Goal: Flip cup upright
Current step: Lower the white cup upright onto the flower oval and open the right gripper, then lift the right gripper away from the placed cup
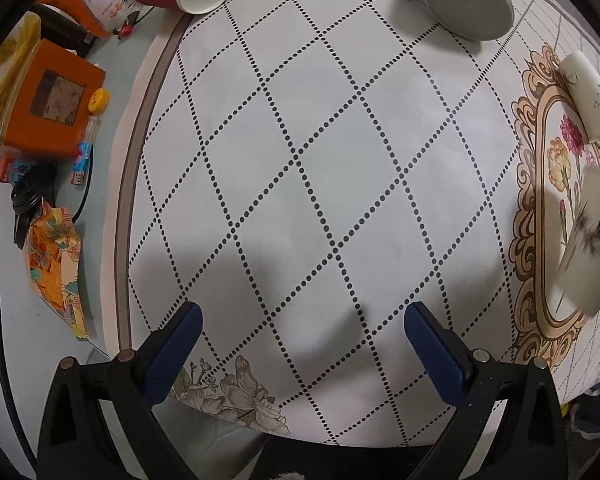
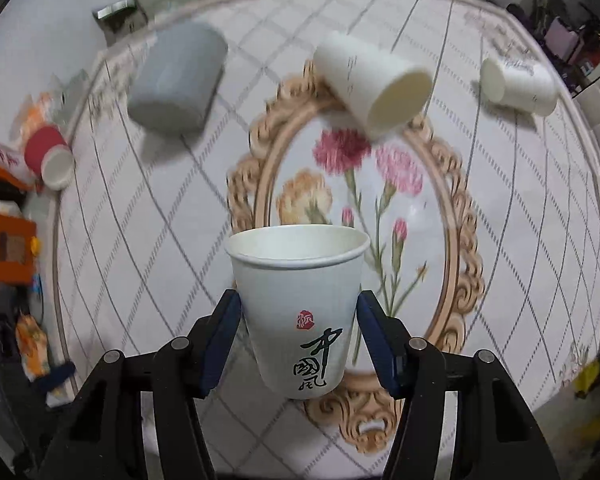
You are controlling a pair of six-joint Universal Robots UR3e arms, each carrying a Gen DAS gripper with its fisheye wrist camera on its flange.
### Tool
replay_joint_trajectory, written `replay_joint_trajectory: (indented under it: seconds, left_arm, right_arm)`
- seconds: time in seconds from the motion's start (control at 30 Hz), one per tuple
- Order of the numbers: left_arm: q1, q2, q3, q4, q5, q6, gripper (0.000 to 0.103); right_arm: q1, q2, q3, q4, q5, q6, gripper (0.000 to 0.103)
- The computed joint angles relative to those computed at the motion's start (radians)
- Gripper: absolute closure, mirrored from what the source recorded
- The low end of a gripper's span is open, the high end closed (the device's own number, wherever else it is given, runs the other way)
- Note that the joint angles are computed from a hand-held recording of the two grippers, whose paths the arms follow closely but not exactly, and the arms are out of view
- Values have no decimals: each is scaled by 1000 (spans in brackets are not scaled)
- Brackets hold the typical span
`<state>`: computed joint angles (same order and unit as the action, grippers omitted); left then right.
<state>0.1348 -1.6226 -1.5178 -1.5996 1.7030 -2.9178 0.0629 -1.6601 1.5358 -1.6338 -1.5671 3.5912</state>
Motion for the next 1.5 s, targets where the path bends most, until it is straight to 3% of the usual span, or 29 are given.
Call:
replay_joint_trajectory:
  seconds: [0.37, 0.63, 1.0, 1.17, 1.33, 1.5]
  left_arm:
    - [-22, -141, 107, 51, -8, 5, 0]
    - [-57, -156, 98, 82, -3, 10, 0]
    - [-41, 52, -104, 111, -13, 82, 0]
    - [-36, 122, -135, 91, -18, 94, 0]
    - [-62, 191, -137, 44, -16, 75, 0]
    - [-96, 274, -58, -78, -12, 40, 0]
  right_arm:
    - [96, 58, 142, -433, -251, 116, 41]
    - [184, 41, 260, -568, -358, 88, 40]
    - [227, -71, 298, -418, -314, 200, 39]
    - [252, -115, 284, -342, -301, 220, 20]
    - [268, -177, 256, -241, -307, 222, 17]
    - [242, -272, 193, -83, -310, 208, 1]
